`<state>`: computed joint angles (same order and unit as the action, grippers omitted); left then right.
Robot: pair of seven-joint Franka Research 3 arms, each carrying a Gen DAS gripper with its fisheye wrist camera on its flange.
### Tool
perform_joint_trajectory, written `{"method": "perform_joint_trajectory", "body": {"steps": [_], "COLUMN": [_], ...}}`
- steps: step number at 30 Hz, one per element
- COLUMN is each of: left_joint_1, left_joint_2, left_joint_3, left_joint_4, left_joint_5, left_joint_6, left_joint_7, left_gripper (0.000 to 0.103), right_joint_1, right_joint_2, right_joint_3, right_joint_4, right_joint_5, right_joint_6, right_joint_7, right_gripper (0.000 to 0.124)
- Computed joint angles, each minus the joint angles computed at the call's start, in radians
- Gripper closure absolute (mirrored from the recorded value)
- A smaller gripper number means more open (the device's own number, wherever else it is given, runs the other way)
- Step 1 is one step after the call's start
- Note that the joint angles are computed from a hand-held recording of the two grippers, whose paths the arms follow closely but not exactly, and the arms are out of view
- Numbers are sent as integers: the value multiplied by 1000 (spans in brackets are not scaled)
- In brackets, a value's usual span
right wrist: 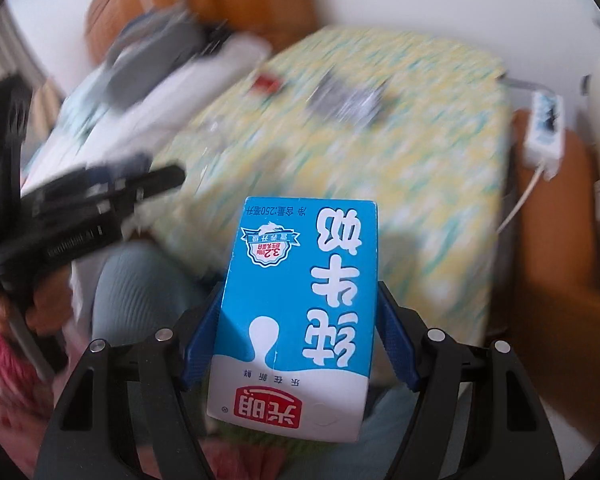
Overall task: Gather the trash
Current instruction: 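Carry the carton and bottle to the green wastebasket and open both grippers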
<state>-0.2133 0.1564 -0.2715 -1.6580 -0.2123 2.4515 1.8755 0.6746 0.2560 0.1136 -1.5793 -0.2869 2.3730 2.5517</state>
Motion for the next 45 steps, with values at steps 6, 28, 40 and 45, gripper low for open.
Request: {"method": "perform_joint_trajectory", "body": {"steps": [6,28,40,45], "left_joint_1": [21,-38,-63,-68], "left_joint_2": [-139,-234,-249,-251], "left_joint_3": [34,68,59,64], "left_joint_4": [-205,-378,-392,-388], "left_joint_5": [-66,-115,-115,-118], "left_joint_6": [-47,-99,-118,-112], "left_joint_7": [71,136,166,171], "left_gripper": [44,44,21,16], "right_joint_1": [12,130,74,60], "right_joint_2": [88,91,2,-15], "right_joint_3": [67,-12,23,33], "right_joint_4": [10,58,-11,-42], "right_joint_5": [195,70,-10,-15], "right_joint_6": [-22,-189,-225,-205], "right_joint_7": [-159,-22,49,69], "right_gripper": [52,28,28,28]}}
